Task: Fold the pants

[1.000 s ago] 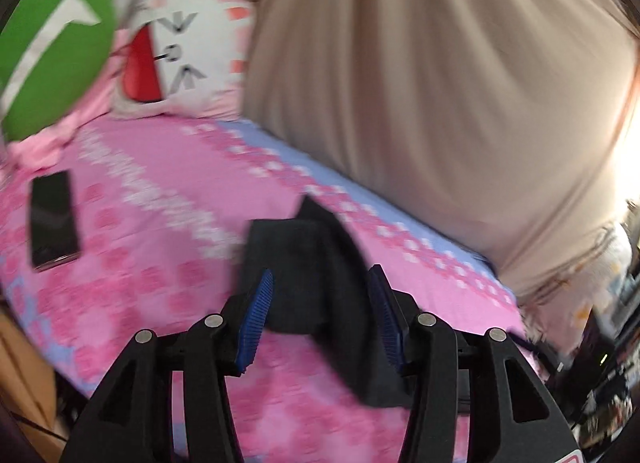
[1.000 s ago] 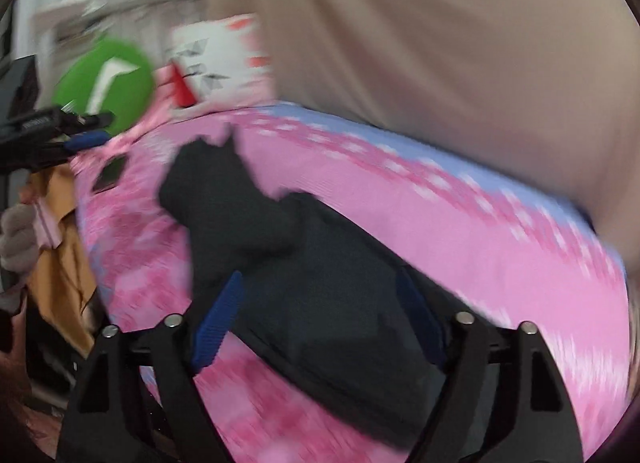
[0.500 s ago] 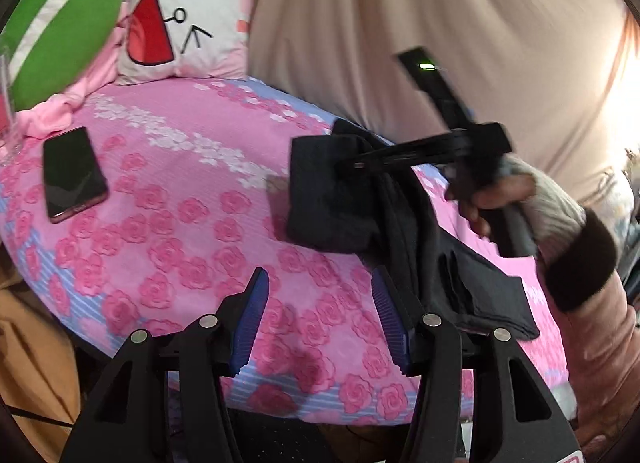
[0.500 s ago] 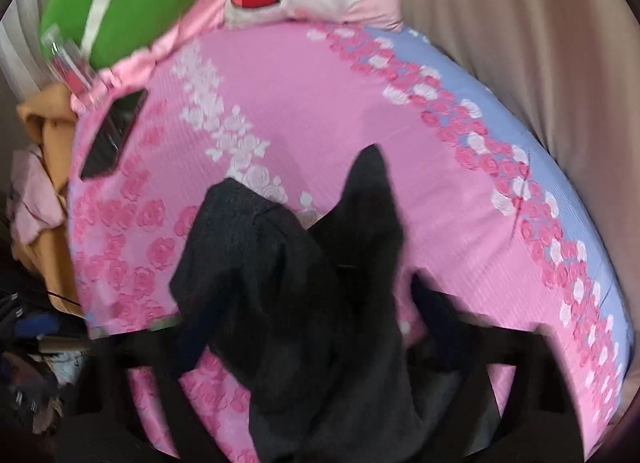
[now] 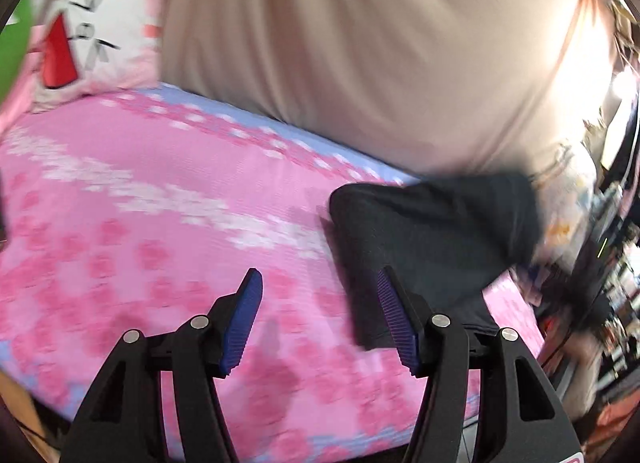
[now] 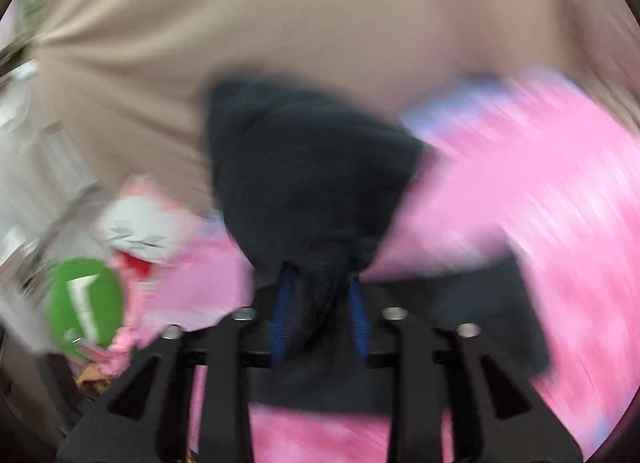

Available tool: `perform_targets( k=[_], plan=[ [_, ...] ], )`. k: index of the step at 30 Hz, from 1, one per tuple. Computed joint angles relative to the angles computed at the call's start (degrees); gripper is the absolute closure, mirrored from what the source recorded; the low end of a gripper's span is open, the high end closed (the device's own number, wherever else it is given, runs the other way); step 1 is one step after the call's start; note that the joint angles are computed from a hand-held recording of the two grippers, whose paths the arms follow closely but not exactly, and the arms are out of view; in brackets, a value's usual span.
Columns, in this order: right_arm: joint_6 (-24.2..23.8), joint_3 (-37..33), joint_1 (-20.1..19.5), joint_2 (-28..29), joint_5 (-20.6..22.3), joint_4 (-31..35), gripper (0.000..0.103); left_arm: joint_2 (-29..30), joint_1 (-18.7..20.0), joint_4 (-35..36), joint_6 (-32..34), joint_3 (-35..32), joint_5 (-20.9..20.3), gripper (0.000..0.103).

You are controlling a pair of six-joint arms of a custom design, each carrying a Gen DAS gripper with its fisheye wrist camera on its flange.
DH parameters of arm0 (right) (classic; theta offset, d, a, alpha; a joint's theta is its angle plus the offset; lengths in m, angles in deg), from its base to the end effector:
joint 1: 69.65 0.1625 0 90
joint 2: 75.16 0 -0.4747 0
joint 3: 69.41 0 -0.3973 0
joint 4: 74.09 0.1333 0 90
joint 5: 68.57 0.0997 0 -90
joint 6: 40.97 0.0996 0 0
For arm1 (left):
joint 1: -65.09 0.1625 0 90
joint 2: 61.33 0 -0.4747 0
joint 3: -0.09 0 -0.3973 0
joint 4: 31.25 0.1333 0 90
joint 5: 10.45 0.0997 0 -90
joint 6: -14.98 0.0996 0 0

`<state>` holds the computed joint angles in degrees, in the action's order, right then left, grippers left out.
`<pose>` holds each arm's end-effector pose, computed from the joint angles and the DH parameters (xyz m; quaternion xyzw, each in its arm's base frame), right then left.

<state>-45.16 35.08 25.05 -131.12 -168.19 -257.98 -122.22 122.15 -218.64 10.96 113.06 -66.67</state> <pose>0.1711 -0.6569 0.2601 0.0390 -0.9192 0.3846 0.0757 -0.1701 -0.6096 0.2765 0.1121 0.8830 -0.4345 0.1375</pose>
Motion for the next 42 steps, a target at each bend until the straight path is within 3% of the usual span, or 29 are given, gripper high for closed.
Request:
perform_targets(
  k=[2, 5, 7, 8, 11, 14, 19, 20, 22, 24, 27, 29, 30, 32, 33, 34, 35, 36, 37, 38, 41, 42],
  plan=[
    [5.10, 3.32, -4.14, -1.74, 0.57, 1.77, 0.067, 2.95, 0.16, 3.74, -0.50, -3.72, -2.48, 0.045],
    [6.78, 7.05, -8.12, -4.42, 9.21, -1.27, 0.064, 6.20, 0.32, 8.50, -2.78, -7.57, -4.99, 0.045],
    [4.51, 7.44, -7.98, -4.90, 8.12, -3.65, 0.043, 8.30, 0.66, 11.96, -4.57, -9.95, -7.47, 0.044],
    [3.14, 7.49, -7.78, -5.05, 7.15, -5.03, 0.040, 9.18, 0.70, 13.28, -5.39, -10.81, -7.77, 0.042],
    [2.71, 6.78, -8.59, -5.50, 8.50, -5.40, 0.040, 11.89, 0.65, 16.99, -8.59, -13.23, -6.46, 0.041],
    [4.27, 5.66, -9.75, -5.30, 8.14, -5.09, 0.039, 12.69, 1.16, 18.88, -11.51, -13.91, -8.04, 0.038],
    [6.12, 3.91, -11.79, -4.61, 11.53, -2.54, 0.039, 14.68, 0.79, 20.24, -11.06, -15.29, -5.95, 0.036],
    [4.74, 3.28, -11.63, -4.11, 11.69, -2.01, 0.043, 15.10, 0.90, 20.32, -10.44, -15.66, -5.32, 0.055],
    [0.94, 2.21, -9.57, -3.23, 7.07, -2.33, 0.081, 15.68, 0.95, 22.31, -10.35, -16.86, -2.37, 0.098],
    [-2.93, 2.10, -7.75, -3.50, 7.18, -2.95, 0.088, 15.10, 1.58, 21.42, -10.09, -17.18, -3.27, 0.098],
    [-4.49, 2.23, -5.68, -5.53, 13.86, -1.43, 0.090, 13.73, 1.00, 19.52, -8.74, -16.58, 0.60, 0.103],
    [-6.48, 2.81, -4.70, -6.13, 13.59, -1.50, 0.090, 12.93, 0.67, 18.96, -7.86, -15.99, 3.23, 0.102],
    [-6.54, 3.28, -4.69, -6.02, 11.46, -1.81, 0.089, 12.29, 1.11, 20.18, -8.42, -15.77, 2.42, 0.102],
    [-5.79, 3.46, -5.02, -4.71, 2.54, -0.81, 0.083, 11.71, 2.17, 23.96, -9.51, -15.71, -0.46, 0.101],
    [-6.14, 3.71, -6.52, -3.87, -0.21, -0.16, 0.081, 11.83, 2.06, 24.24, -9.51, -15.35, 0.54, 0.101],
    [-4.86, 4.34, -7.19, -3.58, -0.56, -1.05, 0.077, 11.89, 1.94, 23.90, -9.27, -15.04, 1.05, 0.098],
    [-3.75, 5.72, -7.87, -4.28, 1.49, -2.87, 0.075, 11.70, 1.89, 23.17, -9.07, -14.37, 0.93, 0.081],
    [-2.37, 6.12, -8.14, -5.00, 1.65, -2.35, 0.064, 11.23, 1.83, 21.72, -9.25, -13.47, 0.27, 0.070],
    [-1.66, 5.95, -7.31, -5.38, -0.57, -2.80, 0.055, 10.72, 1.72, 18.36, -8.78, -12.25, -0.73, 0.051],
    [-2.45, 5.88, -6.90, -5.45, -0.84, -4.10, 0.055, 10.50, 1.60, 16.85, -8.43, -11.83, -1.17, 0.041],
    [-4.16, 2.05, -5.84, -5.20, 0.42, -0.37, 0.042, 10.14, 0.76, 13.34, -7.19, -11.64, -1.18, 0.035],
    [-5.10, 0.08, -5.98, -4.47, 1.41, 1.10, 0.027, 10.22, 0.57, 13.05, -7.08, -11.92, -1.00, 0.035]
  ],
)
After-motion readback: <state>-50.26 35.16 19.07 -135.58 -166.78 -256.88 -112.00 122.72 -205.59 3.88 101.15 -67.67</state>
